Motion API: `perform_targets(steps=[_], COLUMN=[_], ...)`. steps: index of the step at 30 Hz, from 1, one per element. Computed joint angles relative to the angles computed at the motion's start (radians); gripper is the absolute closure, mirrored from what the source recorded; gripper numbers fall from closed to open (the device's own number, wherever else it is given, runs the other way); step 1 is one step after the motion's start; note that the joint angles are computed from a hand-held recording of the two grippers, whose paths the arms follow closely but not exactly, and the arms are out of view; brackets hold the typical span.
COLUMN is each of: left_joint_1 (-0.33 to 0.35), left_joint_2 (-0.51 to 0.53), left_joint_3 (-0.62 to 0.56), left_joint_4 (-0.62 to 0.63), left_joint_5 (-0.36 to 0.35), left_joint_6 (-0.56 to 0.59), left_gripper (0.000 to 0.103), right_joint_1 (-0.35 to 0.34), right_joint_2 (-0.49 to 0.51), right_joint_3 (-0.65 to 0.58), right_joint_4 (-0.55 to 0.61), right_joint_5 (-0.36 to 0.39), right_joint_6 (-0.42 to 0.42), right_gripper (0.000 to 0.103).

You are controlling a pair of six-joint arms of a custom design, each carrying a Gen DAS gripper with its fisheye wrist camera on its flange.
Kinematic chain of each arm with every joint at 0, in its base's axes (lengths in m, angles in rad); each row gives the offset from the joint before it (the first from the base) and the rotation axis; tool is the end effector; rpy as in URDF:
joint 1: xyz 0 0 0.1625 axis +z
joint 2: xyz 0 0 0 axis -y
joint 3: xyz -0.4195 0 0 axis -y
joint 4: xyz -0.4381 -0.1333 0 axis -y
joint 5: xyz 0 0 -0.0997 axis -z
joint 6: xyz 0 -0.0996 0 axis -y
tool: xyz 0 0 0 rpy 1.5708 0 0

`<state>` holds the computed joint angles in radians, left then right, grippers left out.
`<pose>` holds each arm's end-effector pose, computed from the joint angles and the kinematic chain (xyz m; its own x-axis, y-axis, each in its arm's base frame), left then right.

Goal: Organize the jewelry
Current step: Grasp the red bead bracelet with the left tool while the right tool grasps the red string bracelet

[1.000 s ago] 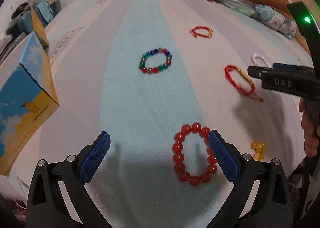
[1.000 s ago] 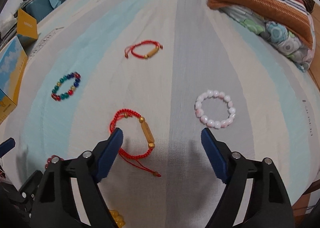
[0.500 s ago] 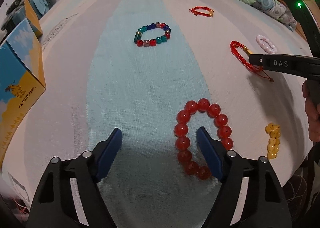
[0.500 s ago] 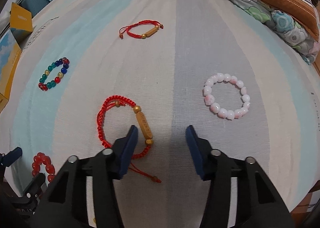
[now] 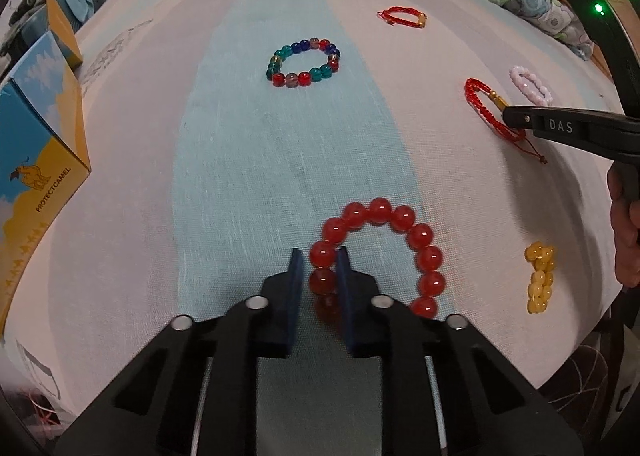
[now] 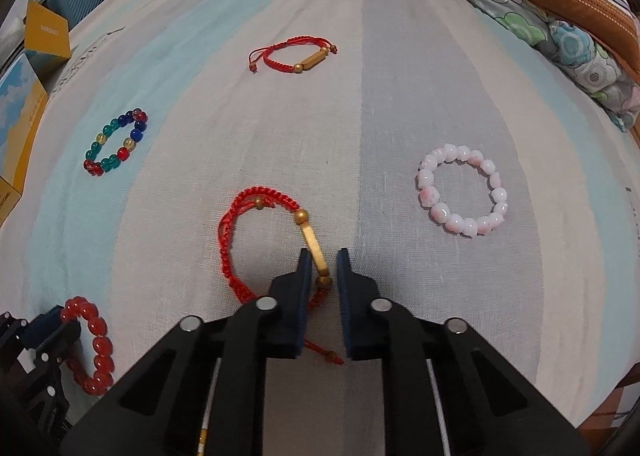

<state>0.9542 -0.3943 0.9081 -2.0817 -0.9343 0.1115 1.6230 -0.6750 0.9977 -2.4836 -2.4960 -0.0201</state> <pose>-0.3451 -0.8197 0.0279 -0.5867 0.5543 -0.5904 0.6476 0.7589 0.0690 0.0985 -0.8552 0.2914 -0.6230 0.3957 0.6747 -0.0559 0.8379 -0.5430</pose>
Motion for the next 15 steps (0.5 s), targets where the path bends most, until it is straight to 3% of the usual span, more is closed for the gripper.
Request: perform_targets(steps=[15], left_joint_1=[-0.002], left_joint_2=[-0.024], left_joint_3=[-0.010], left_joint_4=[0.006], left_joint_5=[-0.049], left_joint_6=[-0.014], left_gripper=[0.090], right_joint_1=[0.002], right_joint_2=[-0.037], right_joint_3=[0.050], right_joint_4=[-0.041], right_joint_5=[0.026], right_joint_6=[0.020], right_gripper=[0.095])
